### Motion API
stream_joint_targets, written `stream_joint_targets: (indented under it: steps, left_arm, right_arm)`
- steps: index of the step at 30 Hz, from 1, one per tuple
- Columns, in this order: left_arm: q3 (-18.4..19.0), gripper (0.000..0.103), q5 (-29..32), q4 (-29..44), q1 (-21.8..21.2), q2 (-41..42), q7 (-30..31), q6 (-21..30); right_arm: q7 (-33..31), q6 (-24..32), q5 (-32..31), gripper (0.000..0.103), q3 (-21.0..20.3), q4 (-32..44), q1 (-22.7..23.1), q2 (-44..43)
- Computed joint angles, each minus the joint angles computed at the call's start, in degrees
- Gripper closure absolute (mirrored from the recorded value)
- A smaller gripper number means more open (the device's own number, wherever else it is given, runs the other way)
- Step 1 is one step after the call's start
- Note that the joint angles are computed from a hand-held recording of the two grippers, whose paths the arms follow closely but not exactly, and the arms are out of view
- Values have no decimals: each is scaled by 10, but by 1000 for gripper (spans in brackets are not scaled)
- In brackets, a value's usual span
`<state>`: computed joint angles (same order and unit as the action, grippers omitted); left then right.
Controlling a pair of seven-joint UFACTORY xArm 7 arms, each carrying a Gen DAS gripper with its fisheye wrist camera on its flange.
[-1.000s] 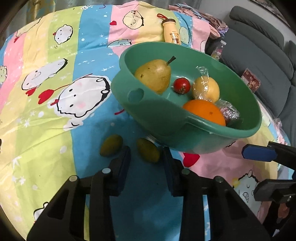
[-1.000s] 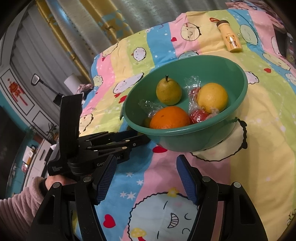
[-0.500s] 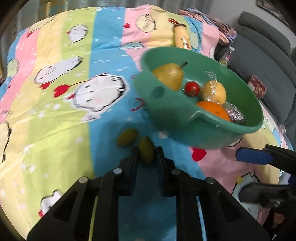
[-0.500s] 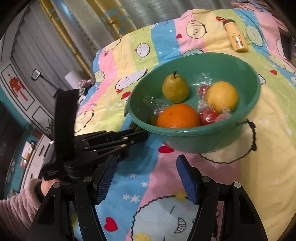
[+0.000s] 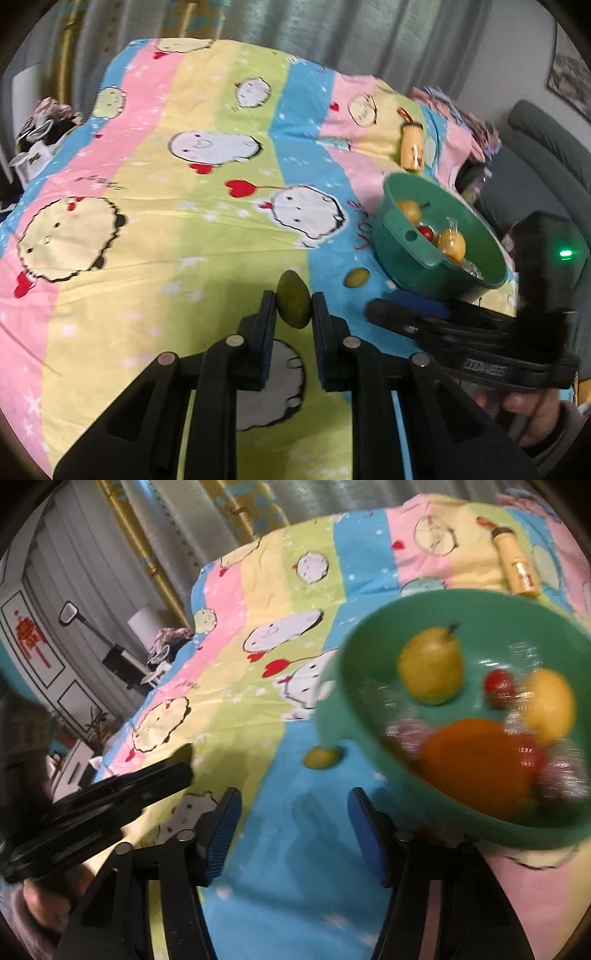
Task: Organize fruits
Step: 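Lower the left gripper onto a small green fruit and close on it, then close the right gripper on the other small green fruit beside the basin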
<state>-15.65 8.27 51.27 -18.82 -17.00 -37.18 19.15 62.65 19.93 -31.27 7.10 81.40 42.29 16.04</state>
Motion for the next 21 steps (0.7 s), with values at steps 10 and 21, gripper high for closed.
stream_joint_targets:
  steps: [10,21]
  left_arm:
    - [49,84,-86,-62,-36,-45,73,-54]
    - [72,84,-161,-81,-65,-54,141,-76]
  right_arm:
    - [150,113,-73,61,-46,118,53,77]
    - [161,153,-75,82,-38,137,47,87]
